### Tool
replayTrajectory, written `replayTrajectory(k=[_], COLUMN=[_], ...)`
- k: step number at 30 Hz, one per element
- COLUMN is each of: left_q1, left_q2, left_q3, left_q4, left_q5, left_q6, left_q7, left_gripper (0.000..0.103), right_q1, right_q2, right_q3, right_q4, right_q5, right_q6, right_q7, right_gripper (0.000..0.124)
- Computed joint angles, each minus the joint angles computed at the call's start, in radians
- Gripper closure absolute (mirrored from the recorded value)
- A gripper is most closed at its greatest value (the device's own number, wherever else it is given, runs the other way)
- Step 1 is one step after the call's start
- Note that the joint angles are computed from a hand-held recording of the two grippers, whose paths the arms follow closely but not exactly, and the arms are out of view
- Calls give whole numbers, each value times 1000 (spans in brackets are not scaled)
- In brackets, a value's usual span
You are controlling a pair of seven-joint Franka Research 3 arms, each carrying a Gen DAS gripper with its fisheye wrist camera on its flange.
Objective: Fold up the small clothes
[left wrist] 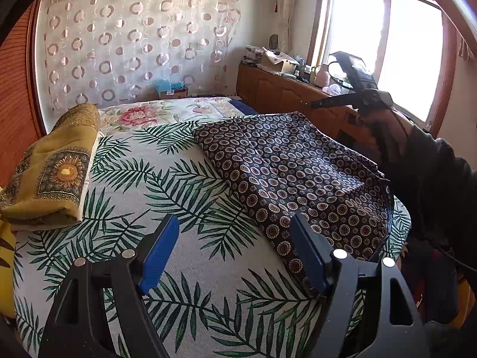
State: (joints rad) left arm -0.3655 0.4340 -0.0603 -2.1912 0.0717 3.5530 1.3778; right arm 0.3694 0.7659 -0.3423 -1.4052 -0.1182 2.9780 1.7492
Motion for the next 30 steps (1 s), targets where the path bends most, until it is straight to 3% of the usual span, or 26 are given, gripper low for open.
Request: replayTrajectory(k=[2,5,12,15,21,24,27,30], left_q1=[4,16,20,21,10,-15,-21,-19], left_q2=[3,11,33,42,61,68,75,84], left_q3=[-5,-18,-30,-35,-37,-19,-20,-26], left_q4=[3,13,45,58,86,96,106,116], left_q5=[5,24,62,81,112,110,121,135], left_q6=[0,-9,-40,-54,-87,-100,-113,-124], left_q7=[-2,-11,-31,-43,-65,-67,-73,-82], left_gripper=[26,26,26,26,26,26,26,26], right_q1=[-21,-11,-129,-49,-149,-107,-250,-339], right_q2=[-50,-131,-322,-347,-419,-454,-515,-536], right_q3=[39,44,185,97,197,168,310,393], right_q4=[-83,-241,-613,-697,-816,-897,-988,-1023], right_q5=[5,17,73,112,167,242,188,160], right_q6=[55,137,305,344,384,459,492,489], right_q7=[-42,-98,-254,-298,-352,-384,-340,-318], right_gripper=[80,77,68,61,60,60,60,60])
